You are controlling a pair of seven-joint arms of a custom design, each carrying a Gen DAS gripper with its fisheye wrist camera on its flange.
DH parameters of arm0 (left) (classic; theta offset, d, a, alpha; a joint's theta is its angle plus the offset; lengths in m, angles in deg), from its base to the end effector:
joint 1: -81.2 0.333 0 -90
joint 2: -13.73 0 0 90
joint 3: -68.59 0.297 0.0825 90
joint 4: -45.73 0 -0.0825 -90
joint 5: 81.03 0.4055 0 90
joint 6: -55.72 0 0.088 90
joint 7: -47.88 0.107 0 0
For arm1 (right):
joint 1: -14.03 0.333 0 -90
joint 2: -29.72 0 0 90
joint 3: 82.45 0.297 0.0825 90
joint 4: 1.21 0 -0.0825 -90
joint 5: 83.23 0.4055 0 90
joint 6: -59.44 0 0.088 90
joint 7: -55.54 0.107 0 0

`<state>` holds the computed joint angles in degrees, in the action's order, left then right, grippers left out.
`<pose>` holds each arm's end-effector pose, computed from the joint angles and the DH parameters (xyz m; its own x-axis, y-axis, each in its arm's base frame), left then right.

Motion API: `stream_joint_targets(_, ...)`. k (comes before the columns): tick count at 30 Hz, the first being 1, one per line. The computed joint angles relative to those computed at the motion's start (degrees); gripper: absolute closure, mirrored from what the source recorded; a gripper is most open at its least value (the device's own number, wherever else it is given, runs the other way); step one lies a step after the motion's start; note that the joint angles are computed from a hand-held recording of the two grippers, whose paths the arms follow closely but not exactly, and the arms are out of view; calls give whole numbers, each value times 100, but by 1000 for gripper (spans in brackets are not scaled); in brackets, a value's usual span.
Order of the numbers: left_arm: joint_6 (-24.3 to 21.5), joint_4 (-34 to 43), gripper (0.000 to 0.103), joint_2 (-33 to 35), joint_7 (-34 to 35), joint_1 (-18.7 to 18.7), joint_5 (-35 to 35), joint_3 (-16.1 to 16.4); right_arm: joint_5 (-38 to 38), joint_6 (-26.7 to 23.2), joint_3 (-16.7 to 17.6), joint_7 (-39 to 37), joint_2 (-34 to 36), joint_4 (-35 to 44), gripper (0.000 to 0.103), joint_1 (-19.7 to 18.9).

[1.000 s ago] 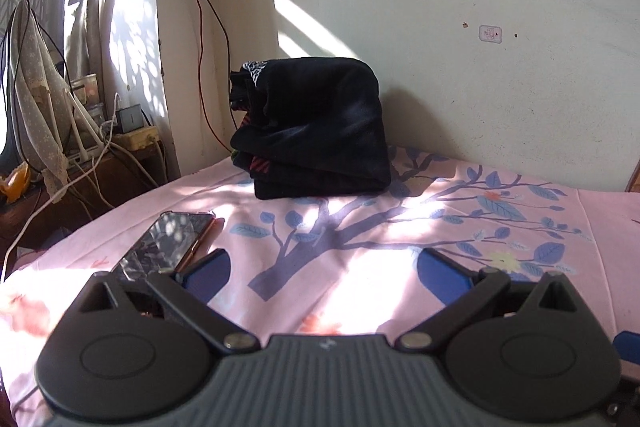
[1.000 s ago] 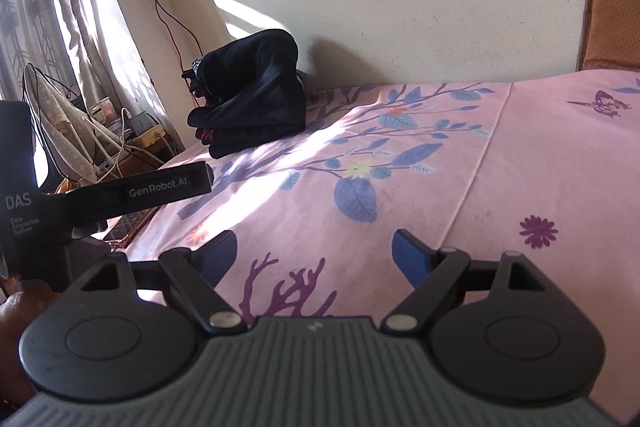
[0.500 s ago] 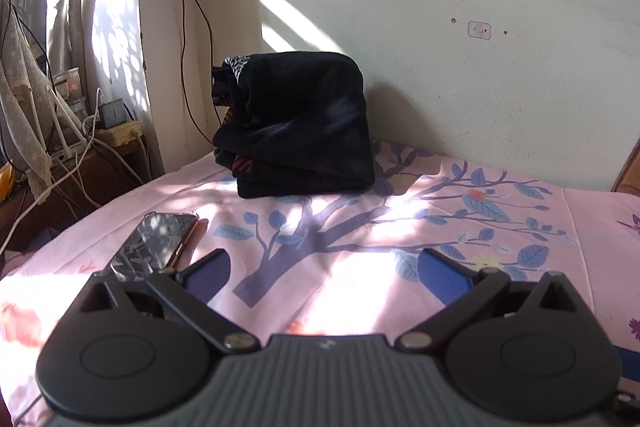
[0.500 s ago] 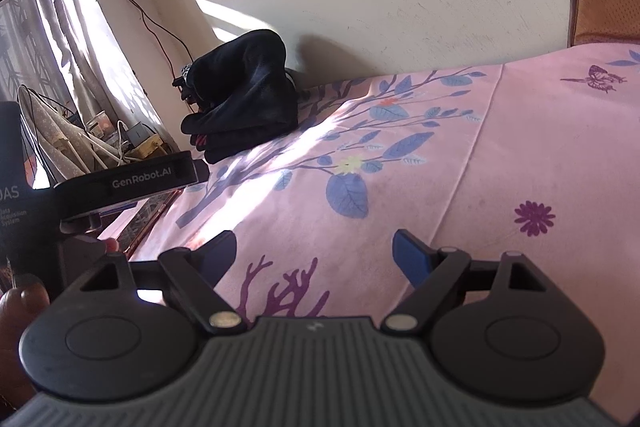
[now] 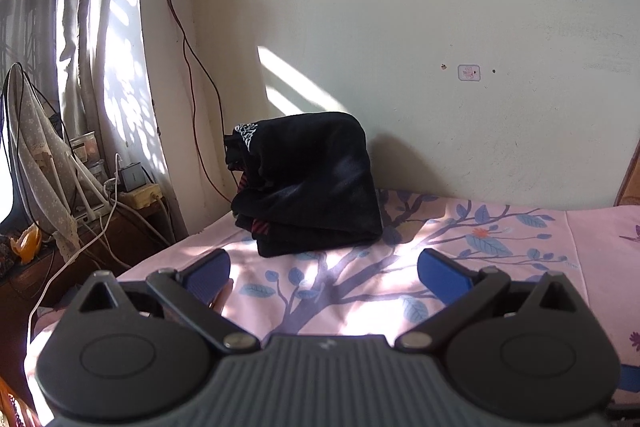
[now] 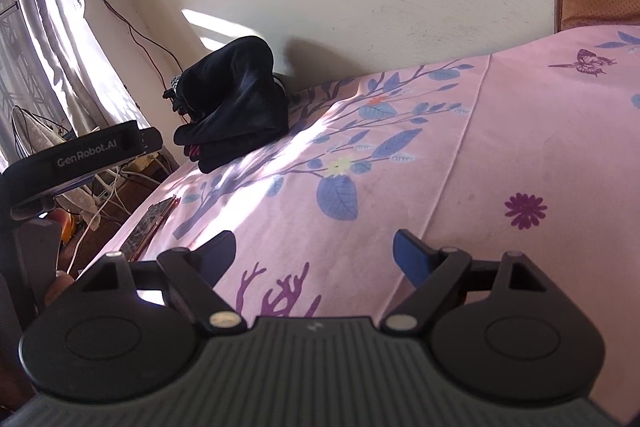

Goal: Fold small clothes

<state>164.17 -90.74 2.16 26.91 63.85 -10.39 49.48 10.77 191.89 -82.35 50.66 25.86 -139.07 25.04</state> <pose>0.4299 -0.2318 0.3882 0.6990 -0.6945 -0.1703 -0.3833 -0.1629 -0.9091 0.4976 0.1176 0.3182 0.6752 -0.5572 -0.4833 -0.6383 -0.1130 -0.7615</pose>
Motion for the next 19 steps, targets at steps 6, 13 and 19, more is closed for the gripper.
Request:
stream_joint_targets(6, 382, -70, 0, -82, 56, 60, -277, 101, 10, 12, 0, 42, 0, 2, 14, 3)
stream_joint_targets(13, 308, -50, 0, -2, 35, 88, -296, 48, 12, 10, -3, 86, 7, 8, 14, -1)
stream_joint_targets(19, 617, -150, 0, -113, 5, 116, -260, 119, 62, 63, 8, 80, -3, -2, 13, 5)
